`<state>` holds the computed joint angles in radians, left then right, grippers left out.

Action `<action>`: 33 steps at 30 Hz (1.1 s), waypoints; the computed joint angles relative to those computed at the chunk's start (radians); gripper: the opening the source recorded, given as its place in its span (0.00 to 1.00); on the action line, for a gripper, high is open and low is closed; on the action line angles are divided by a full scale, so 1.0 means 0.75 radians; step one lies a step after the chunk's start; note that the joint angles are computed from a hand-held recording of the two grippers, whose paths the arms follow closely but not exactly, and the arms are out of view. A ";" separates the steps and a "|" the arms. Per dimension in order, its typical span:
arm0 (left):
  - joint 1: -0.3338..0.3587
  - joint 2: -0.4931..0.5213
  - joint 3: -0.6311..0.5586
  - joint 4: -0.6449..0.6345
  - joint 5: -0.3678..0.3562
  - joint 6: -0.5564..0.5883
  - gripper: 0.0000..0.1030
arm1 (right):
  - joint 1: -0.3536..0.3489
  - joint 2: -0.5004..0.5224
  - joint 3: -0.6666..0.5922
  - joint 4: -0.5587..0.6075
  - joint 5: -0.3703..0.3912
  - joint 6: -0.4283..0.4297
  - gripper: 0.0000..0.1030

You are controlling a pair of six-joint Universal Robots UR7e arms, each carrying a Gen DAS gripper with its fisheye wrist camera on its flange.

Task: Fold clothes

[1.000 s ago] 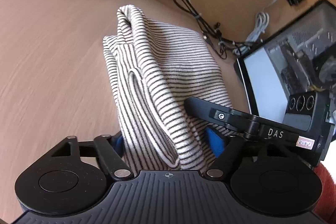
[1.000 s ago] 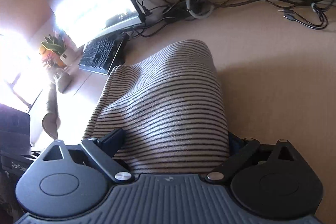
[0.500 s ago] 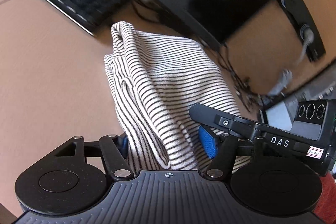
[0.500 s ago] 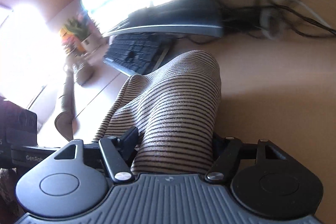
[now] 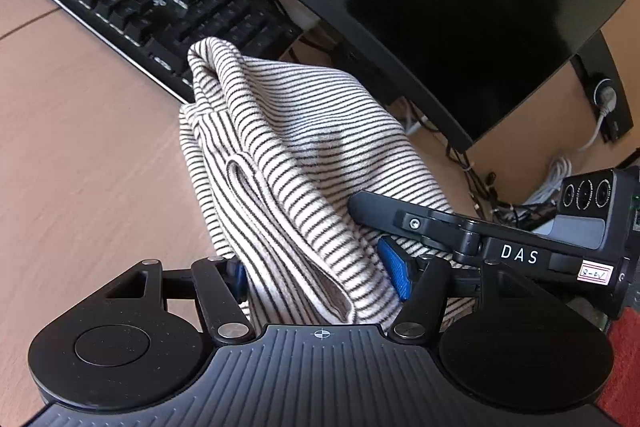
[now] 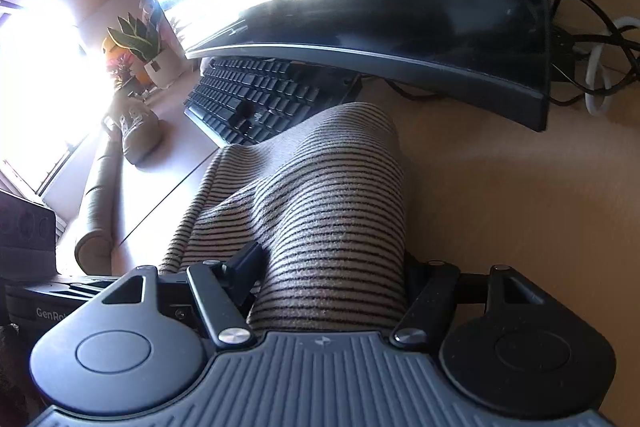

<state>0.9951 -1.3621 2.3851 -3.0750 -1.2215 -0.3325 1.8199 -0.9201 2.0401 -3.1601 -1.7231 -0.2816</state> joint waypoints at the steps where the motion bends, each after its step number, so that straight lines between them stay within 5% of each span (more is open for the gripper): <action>1: 0.003 0.002 -0.003 0.002 -0.011 0.006 0.65 | 0.000 0.002 0.004 -0.012 -0.003 0.008 0.67; 6: 0.011 -0.031 -0.007 0.044 -0.039 0.031 0.65 | 0.009 0.010 0.027 -0.075 -0.044 0.020 0.70; 9: -0.005 -0.118 0.005 0.112 -0.017 0.047 0.67 | 0.060 0.014 0.054 -0.175 -0.166 -0.041 0.73; 14: -0.043 -0.207 -0.036 0.072 0.055 0.158 0.67 | 0.182 0.021 0.167 -0.490 -0.272 -0.346 0.73; 17: -0.017 -0.118 -0.125 0.019 -0.005 0.221 0.67 | 0.217 0.029 0.199 -0.448 -0.201 -0.346 0.72; 20: 0.015 -0.005 -0.200 0.086 -0.046 0.229 0.67 | 0.246 0.129 0.206 -0.447 -0.271 -0.426 0.72; 22: 0.029 0.036 -0.204 0.118 -0.026 0.236 0.68 | 0.267 0.257 0.226 -0.683 -0.359 -0.660 0.74; 24: 0.047 0.059 -0.189 0.088 -0.037 0.270 0.69 | 0.299 0.333 0.227 -0.818 -0.421 -0.774 0.75; 30: 0.092 0.068 -0.221 0.113 -0.118 0.314 0.71 | 0.265 0.143 0.219 -0.532 -0.284 -0.396 0.74; 33: 0.110 0.071 -0.213 0.090 -0.151 0.354 0.75 | 0.266 0.093 0.238 -0.606 -0.272 -0.258 0.74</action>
